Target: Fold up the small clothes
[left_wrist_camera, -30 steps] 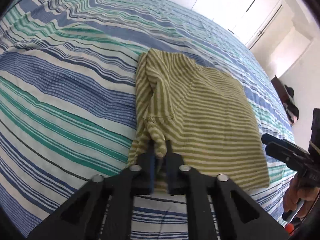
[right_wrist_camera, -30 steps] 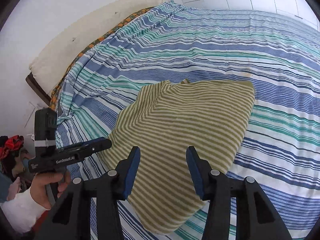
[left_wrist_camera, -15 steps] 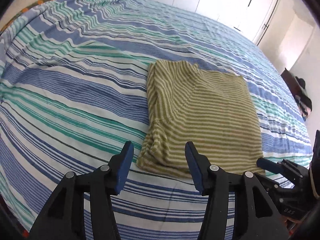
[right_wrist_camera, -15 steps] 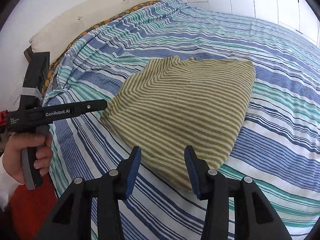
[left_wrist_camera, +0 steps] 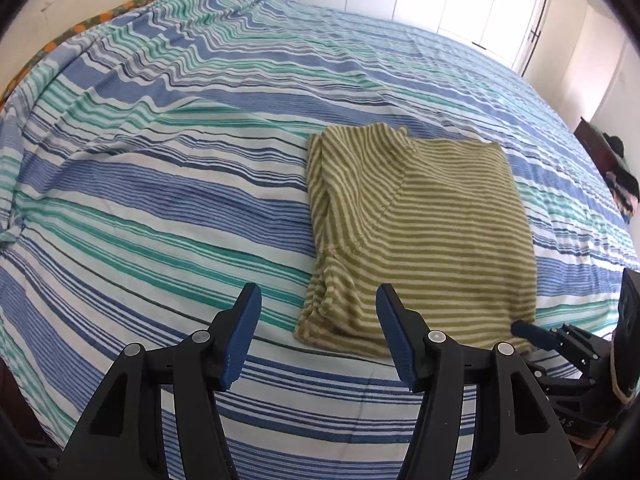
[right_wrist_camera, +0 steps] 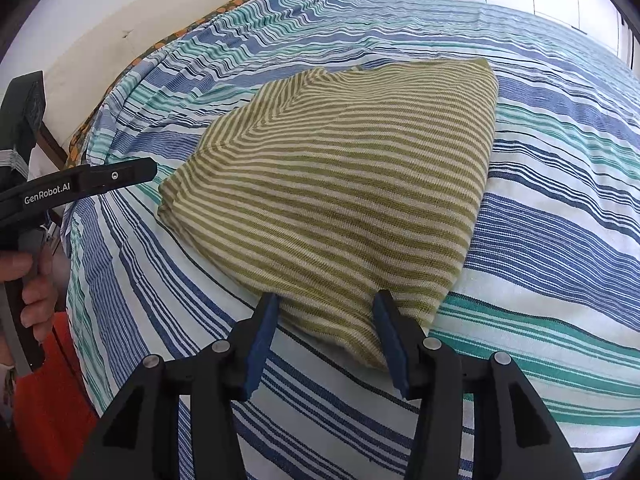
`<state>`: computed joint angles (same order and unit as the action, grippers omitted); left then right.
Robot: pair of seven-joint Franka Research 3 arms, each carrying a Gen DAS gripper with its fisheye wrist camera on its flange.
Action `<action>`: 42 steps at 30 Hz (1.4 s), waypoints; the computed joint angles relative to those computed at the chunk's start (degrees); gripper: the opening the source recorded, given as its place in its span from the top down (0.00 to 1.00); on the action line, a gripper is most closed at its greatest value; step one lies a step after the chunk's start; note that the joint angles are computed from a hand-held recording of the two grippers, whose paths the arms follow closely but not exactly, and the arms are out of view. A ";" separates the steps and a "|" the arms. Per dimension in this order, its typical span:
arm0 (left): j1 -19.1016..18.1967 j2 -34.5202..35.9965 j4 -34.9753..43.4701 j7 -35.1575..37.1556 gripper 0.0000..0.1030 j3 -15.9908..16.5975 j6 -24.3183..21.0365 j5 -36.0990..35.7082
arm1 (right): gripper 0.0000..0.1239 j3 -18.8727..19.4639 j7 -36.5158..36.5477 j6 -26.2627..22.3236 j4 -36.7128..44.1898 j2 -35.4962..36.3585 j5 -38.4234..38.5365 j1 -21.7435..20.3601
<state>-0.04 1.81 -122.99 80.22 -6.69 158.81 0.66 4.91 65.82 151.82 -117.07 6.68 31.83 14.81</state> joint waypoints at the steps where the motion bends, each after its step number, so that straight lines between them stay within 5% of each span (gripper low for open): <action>1: 0.00 0.30 0.26 0.11 0.40 -0.02 -0.25 0.05 | 0.59 0.07 -0.37 0.35 -0.24 -0.10 0.46 -0.04; 11: 3.50 10.25 15.61 25.08 0.34 -5.14 -4.04 -24.80 | 0.60 -1.20 -2.27 -3.12 9.56 1.22 -0.42 -1.29; 15: 1.31 19.03 25.75 22.26 0.34 -4.12 -7.70 -15.85 | 0.60 -1.74 1.80 -4.94 22.41 10.01 -4.57 -1.85; 18: -2.30 26.36 33.99 12.14 0.34 0.23 -15.95 -3.32 | 0.59 -2.29 6.49 -9.63 32.62 18.48 -7.94 -2.15; 21: 1.44 27.08 31.33 14.11 0.29 -3.14 -11.66 -4.97 | 0.59 -2.75 13.89 -18.31 41.09 26.70 -11.13 -2.91; 26: 6.31 22.65 25.73 18.45 0.25 -7.57 -8.80 -9.08 | 0.59 -0.98 13.30 -12.18 36.26 24.82 -8.51 -4.09; 29: 13.53 19.46 22.48 25.77 0.25 -11.94 -8.31 -23.48 | 0.50 2.03 9.04 -9.66 30.84 20.02 -1.12 -7.80; 32: 17.64 19.21 23.22 27.44 0.25 -11.96 -13.62 -35.04 | 0.42 3.75 3.50 -7.45 23.67 14.23 10.52 -11.99; 38: 18.32 23.31 27.80 33.76 0.25 -11.52 -27.82 -44.37 | 0.42 1.41 3.15 -18.13 18.55 12.11 26.45 -16.29; 42: 14.46 23.72 27.11 36.08 0.17 -10.10 -25.27 -44.84 | 0.42 2.01 -0.78 -23.09 18.46 14.49 37.66 -17.48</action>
<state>14.42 25.53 -95.88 116.30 -16.79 133.55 -44.19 6.92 65.04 128.73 -98.61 21.17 69.49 -2.67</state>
